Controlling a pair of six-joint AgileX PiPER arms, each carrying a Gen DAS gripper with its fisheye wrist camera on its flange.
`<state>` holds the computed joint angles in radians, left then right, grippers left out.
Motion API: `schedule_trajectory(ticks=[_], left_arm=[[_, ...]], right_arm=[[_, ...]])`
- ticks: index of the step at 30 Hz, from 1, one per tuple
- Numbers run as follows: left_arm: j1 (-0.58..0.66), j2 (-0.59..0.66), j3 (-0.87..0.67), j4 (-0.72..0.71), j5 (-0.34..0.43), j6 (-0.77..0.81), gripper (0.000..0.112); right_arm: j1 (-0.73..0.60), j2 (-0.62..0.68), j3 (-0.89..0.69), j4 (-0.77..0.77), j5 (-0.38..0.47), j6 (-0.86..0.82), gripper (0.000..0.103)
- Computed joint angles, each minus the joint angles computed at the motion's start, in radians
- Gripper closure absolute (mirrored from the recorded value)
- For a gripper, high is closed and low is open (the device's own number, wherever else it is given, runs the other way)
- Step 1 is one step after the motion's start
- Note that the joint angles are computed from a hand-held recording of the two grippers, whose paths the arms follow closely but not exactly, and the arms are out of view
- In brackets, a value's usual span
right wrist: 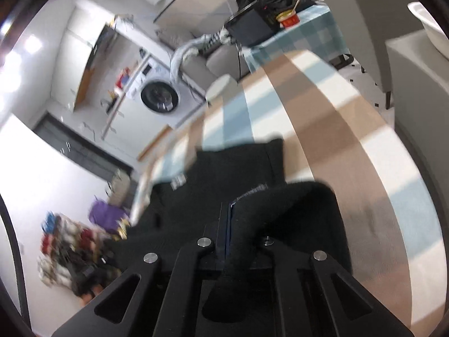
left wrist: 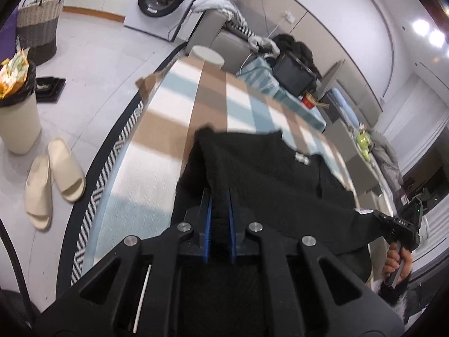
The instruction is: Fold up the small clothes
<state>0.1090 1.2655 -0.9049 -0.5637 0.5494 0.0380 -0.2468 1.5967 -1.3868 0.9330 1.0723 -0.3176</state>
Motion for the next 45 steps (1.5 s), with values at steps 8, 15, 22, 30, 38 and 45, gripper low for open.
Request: schedule_trajectory(ticks=[8, 15, 22, 30, 38, 45], left_arm=[[0.081, 0.269, -0.271, 0.032, 0.005, -0.129, 0.084], [0.082, 0.213, -0.158, -0.048, -0.021, -0.011, 0.065], [0.019, 0.096, -0.071, 0.171, -0.06, -0.173, 0.052], [-0.111, 0.148, -0.152, 0.448, -0.02, -0.283, 0.045], [-0.187, 0.338, -0.331, 0.768, -0.019, -0.467, 0.045], [-0.028, 0.426, -0.412, 0.528, 0.031, -0.399, 0.045]], right_arm=[[0.018, 0.308, -0.317, -0.031, -0.051, 0.405, 0.054], [0.03, 0.237, -0.256, -0.1, -0.042, 0.295, 0.054], [0.078, 0.124, -0.159, -0.246, -0.052, 0.222, 0.051], [0.127, 0.048, -0.079, -0.32, -0.041, 0.144, 0.046], [0.166, 0.025, -0.081, -0.443, -0.033, 0.177, 0.043], [0.137, 0.02, -0.062, -0.45, -0.032, 0.175, 0.043]])
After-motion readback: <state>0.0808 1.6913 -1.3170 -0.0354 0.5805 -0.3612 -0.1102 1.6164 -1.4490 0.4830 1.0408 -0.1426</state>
